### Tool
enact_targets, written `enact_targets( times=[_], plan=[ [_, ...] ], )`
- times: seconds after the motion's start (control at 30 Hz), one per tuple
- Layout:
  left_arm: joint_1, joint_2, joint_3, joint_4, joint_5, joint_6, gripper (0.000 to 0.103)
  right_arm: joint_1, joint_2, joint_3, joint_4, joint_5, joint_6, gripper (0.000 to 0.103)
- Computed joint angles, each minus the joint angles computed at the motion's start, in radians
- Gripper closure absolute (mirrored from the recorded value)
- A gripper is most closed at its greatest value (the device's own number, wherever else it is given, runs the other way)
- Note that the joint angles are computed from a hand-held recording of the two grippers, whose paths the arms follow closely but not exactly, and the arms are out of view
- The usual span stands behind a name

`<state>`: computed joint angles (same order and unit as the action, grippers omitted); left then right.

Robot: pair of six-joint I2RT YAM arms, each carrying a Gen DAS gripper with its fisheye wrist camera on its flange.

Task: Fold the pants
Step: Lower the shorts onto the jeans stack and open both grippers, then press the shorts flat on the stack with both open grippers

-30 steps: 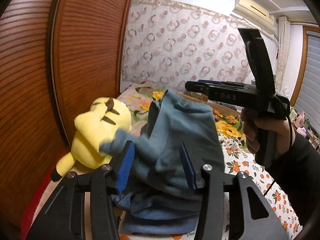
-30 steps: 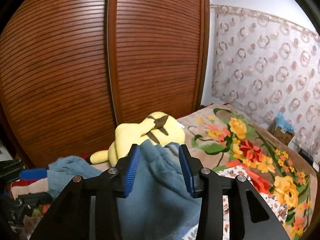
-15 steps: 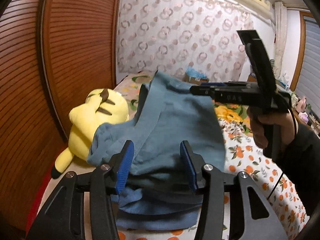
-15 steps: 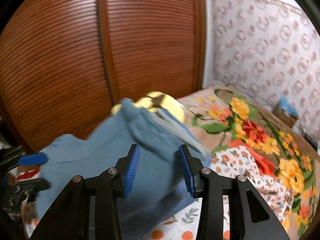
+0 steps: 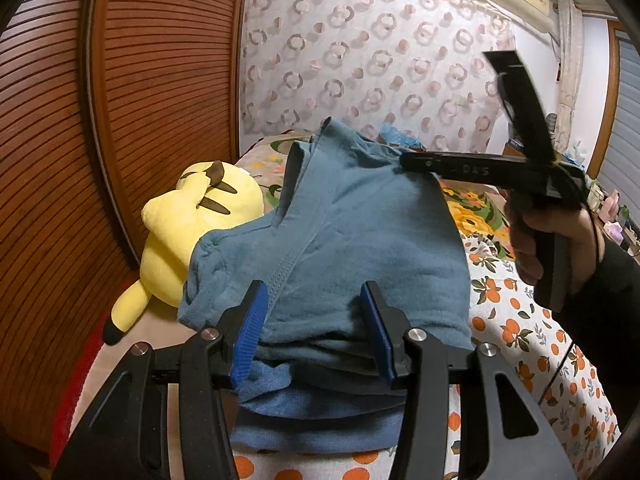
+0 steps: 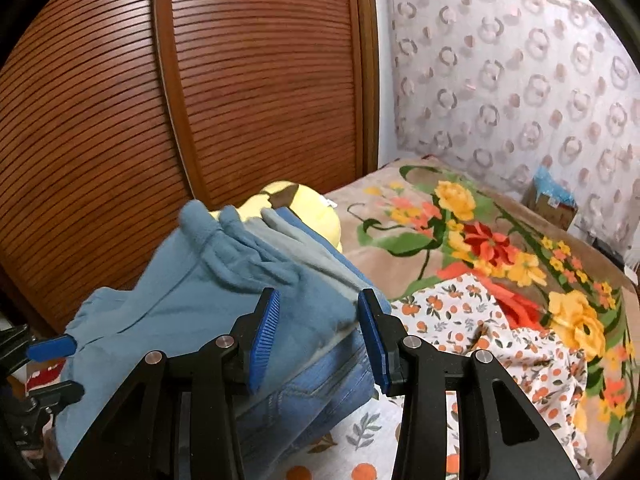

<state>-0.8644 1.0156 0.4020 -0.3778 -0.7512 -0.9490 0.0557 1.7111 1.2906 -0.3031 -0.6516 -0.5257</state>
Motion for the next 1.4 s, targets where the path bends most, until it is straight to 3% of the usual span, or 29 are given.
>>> enact_targets(
  times=[0.17,0.23,0.53,1.03,1.23,1.4],
  plan=[
    [-0.009,-0.046,-0.002,-0.048,-0.016,-0.014,0.049,-0.038,-0.103,-0.115,0.019,-0.06,-0.023,0.061],
    [-0.029,-0.07,0.004,-0.088,-0.039,-0.031,0.033,-0.055,-0.139,-0.15,0.01,-0.087,-0.044,0.061],
    [-0.115,-0.131,0.045,-0.258,-0.113,-0.117,0.001,-0.128,-0.254,-0.257,-0.045,-0.183,-0.128,0.061],
    [-0.362,-0.022,0.156,-0.574,-0.22,-0.478,0.0,-0.258,-0.438,-0.381,-0.191,-0.265,-0.24,0.06],
    [-0.504,0.048,0.211,-0.715,-0.253,-0.668,0.0,-0.337,-0.54,-0.441,-0.283,-0.311,-0.304,0.054],
    [-0.604,0.127,0.262,-0.821,-0.266,-0.821,0.0,-0.448,-0.612,-0.482,-0.405,-0.373,-0.414,0.041]
  ],
)
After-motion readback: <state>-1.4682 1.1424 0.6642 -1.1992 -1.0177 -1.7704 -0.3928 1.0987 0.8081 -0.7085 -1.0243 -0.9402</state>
